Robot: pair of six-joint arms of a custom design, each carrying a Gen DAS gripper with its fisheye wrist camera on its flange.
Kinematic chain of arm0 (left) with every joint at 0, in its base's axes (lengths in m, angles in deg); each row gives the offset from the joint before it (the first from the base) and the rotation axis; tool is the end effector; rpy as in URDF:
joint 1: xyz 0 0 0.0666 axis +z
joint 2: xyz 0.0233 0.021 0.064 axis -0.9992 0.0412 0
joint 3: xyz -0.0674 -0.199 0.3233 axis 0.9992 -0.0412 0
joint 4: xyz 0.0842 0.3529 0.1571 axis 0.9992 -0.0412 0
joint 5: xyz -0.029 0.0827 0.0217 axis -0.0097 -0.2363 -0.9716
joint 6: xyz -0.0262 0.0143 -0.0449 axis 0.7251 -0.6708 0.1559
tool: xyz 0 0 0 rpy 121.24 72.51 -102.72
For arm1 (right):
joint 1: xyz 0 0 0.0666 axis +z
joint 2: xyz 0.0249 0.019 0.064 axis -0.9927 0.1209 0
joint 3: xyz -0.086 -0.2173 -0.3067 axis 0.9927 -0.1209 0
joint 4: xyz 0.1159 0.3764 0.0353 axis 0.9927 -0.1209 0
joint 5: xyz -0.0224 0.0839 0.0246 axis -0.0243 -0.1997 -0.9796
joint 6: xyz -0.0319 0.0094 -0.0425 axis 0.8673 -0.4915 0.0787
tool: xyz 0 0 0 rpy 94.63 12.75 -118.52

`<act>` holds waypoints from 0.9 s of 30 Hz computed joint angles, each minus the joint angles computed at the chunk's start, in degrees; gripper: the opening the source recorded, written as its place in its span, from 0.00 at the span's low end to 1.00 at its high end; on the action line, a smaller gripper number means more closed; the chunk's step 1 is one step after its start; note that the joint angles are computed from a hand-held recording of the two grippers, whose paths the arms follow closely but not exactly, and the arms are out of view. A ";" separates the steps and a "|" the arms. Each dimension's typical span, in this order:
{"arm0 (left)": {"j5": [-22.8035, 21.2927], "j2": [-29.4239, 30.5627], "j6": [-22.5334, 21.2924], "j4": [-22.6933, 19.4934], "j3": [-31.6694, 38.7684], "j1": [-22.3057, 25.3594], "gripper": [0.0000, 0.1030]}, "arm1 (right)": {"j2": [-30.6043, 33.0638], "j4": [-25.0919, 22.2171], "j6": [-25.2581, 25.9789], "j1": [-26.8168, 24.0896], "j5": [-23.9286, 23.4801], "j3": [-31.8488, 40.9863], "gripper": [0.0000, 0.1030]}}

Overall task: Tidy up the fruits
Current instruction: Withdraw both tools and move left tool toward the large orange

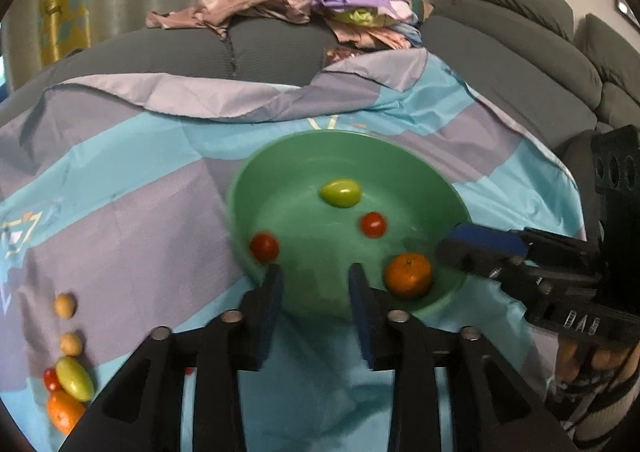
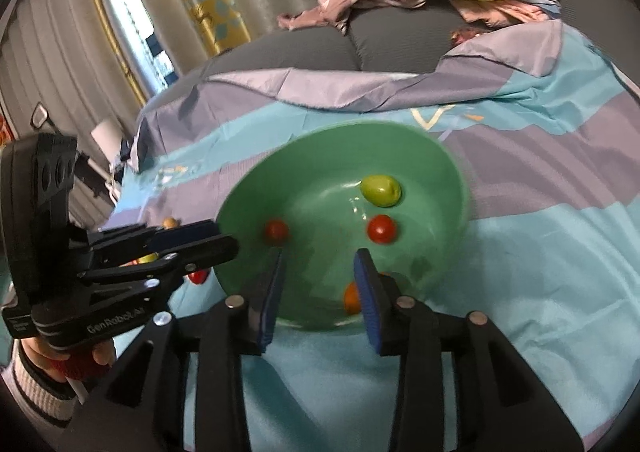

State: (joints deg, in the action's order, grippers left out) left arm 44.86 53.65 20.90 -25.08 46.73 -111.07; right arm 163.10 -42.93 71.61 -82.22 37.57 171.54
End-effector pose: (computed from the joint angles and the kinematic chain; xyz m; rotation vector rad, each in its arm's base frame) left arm 0.5620 -0.2414 0.5192 0.1171 2.3773 -0.2520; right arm 0.5997 0.0258 0.5058 -0.3624 2.2858 0.5690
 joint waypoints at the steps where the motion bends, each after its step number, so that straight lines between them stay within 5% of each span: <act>1: -0.18 -0.98 0.37 0.41 -1.28 0.01 0.40 | -0.59 0.09 -0.42 -0.36 -0.15 -0.65 0.42; 14: -4.66 -21.50 12.48 0.00 -27.95 1.92 0.41 | -6.02 -3.01 2.72 0.59 -1.74 -7.01 0.45; 21: -4.78 -30.55 20.32 -0.75 -37.22 4.74 0.41 | -7.18 -5.22 6.15 3.76 -2.10 -7.65 0.47; 27: -4.95 -33.32 22.73 0.91 -39.88 5.17 0.41 | -7.00 -8.18 9.18 7.19 -0.90 -7.25 0.47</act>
State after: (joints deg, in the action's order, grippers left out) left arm 39.91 20.33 43.63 -24.17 6.85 -105.90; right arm 156.10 -51.11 80.78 -75.03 36.67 164.29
